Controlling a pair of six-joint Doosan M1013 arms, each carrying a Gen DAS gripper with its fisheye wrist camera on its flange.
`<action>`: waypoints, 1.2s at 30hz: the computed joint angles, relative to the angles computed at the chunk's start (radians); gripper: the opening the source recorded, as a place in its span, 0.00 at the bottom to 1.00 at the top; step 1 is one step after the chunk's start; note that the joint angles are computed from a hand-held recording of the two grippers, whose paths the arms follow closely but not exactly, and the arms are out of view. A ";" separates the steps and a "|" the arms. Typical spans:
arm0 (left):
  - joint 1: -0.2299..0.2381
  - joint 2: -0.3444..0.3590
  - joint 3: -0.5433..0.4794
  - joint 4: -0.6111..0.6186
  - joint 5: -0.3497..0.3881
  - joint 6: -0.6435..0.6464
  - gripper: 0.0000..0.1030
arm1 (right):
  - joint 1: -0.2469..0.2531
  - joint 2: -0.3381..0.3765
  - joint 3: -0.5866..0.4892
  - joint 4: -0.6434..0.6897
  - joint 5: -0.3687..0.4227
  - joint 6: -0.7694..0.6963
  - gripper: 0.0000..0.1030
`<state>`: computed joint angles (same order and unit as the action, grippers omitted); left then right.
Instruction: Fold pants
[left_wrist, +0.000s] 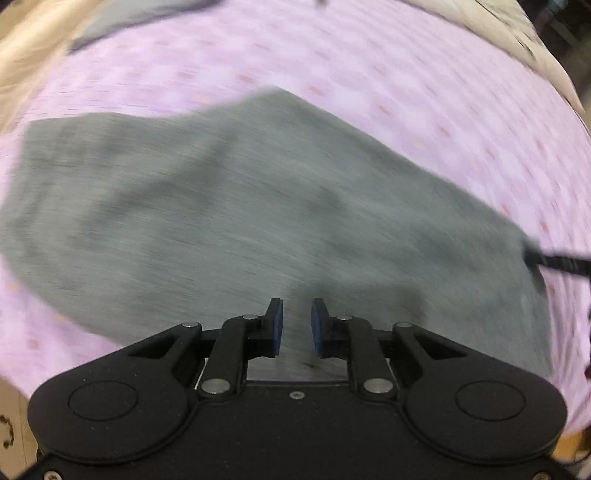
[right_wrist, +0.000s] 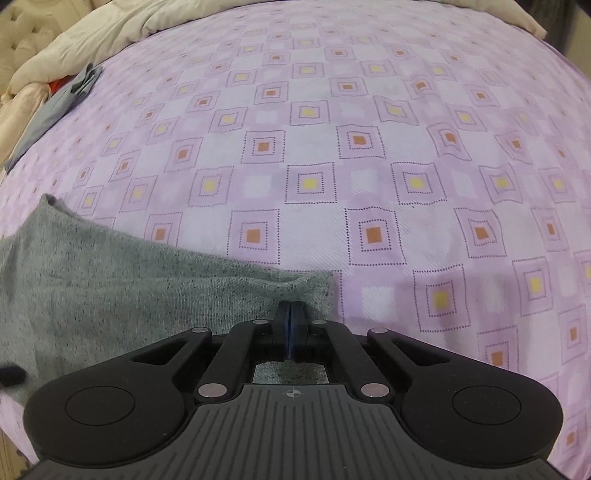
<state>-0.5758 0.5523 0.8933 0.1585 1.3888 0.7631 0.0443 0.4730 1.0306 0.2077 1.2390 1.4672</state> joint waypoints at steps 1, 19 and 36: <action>0.007 -0.015 0.017 0.022 -0.006 -0.031 0.23 | 0.004 0.001 -0.001 -0.013 -0.005 0.015 0.00; 0.215 -0.197 0.282 0.052 -0.188 0.038 0.26 | 0.154 -0.105 0.089 -0.238 -0.272 0.241 0.03; 0.404 -0.241 0.467 -0.516 -0.426 0.363 0.31 | 0.334 -0.036 -0.071 -0.212 -0.100 0.283 0.03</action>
<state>-0.1721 0.3117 1.3608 -0.3574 0.9628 1.1260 0.3784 0.4366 0.9593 -0.0047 1.1392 1.7505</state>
